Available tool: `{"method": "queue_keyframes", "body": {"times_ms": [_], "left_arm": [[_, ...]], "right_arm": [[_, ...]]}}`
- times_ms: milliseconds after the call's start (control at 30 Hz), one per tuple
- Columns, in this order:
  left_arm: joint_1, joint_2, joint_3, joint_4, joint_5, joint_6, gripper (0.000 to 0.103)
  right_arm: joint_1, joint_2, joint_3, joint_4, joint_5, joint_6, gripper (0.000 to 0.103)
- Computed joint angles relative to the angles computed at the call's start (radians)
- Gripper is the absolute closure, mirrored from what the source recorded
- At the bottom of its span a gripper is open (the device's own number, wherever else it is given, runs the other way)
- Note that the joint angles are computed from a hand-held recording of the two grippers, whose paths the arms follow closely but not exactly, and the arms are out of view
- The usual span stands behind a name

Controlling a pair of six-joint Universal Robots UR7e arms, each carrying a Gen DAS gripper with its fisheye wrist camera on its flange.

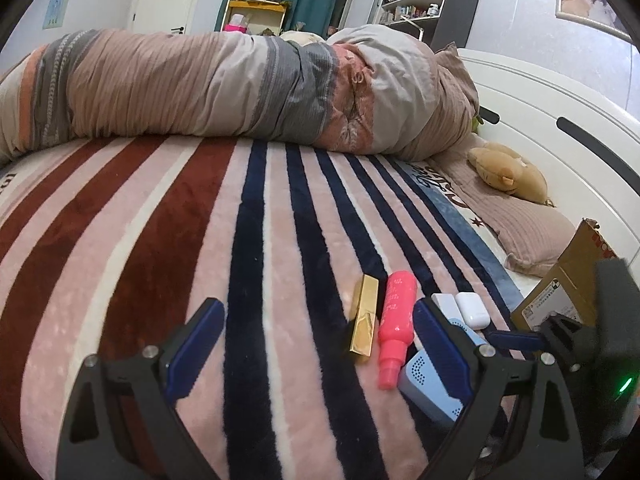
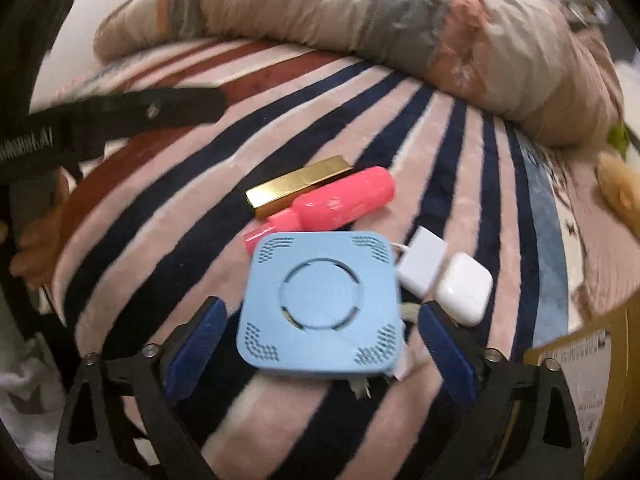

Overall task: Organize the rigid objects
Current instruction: 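Grasp the light-blue square device with the right tool and drop it into the box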

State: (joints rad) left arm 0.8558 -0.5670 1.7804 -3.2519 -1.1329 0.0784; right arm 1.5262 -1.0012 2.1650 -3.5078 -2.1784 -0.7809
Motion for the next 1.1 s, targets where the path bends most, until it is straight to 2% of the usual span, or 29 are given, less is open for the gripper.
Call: {"method": "queue_keyframes", "body": {"times_ms": [100,167,200,267,333,400,567,667,700,767,800,867,967,1100], "left_arm": [[0.012,-0.006,0.0,0.015,-0.031,0.0,0.009],[0.021,-0.01,0.0,0.03,-0.06,-0.001,0.009],[0.027,-0.013,-0.002,0.044,-0.08,-0.003,0.009],[0.035,-0.02,0.0,0.064,-0.124,-0.011,0.009],[0.041,-0.031,0.008,0.074,-0.181,-0.013,0.009],[0.043,-0.045,0.017,0.09,-0.242,-0.01,0.009],[0.034,-0.075,0.018,0.13,-0.505,-0.011,0.01],[-0.004,-0.085,0.018,0.155,-0.545,-0.008,0.011],[-0.025,-0.089,0.011,0.176,-0.559,-0.017,0.013],[-0.047,-0.089,-0.006,0.204,-0.591,-0.036,0.03],[-0.062,-0.085,-0.022,0.222,-0.613,-0.047,0.035],[-0.087,-0.077,-0.043,0.237,-0.614,-0.053,0.05],[-0.149,-0.054,-0.08,0.255,-0.588,-0.044,0.062],[-0.217,-0.005,-0.15,0.298,-0.556,-0.011,0.068]], "right_arm": [[0.013,0.052,-0.038,-0.013,-0.069,-0.054,0.005],[0.01,0.05,-0.039,-0.026,-0.055,-0.058,0.008],[0.009,0.05,-0.039,-0.035,-0.057,-0.059,0.022],[0.012,0.048,-0.042,-0.04,-0.07,-0.06,0.025],[0.013,0.028,-0.025,-0.043,-0.05,-0.06,0.025],[0.016,-0.011,0.007,-0.041,-0.007,-0.06,0.025],[0.036,-0.126,0.098,-0.107,0.149,-0.081,0.025],[0.044,-0.185,0.145,-0.164,0.243,-0.101,0.025],[0.042,-0.214,0.167,-0.188,0.287,-0.11,0.025],[0.034,-0.268,0.206,-0.226,0.362,-0.125,0.025],[0.033,-0.281,0.215,-0.241,0.38,-0.128,0.025],[0.027,-0.328,0.243,-0.271,0.407,-0.134,0.025],[-0.006,-0.396,0.274,-0.291,0.437,-0.135,0.025],[-0.093,-0.516,0.334,-0.307,0.508,-0.111,0.025]]}}
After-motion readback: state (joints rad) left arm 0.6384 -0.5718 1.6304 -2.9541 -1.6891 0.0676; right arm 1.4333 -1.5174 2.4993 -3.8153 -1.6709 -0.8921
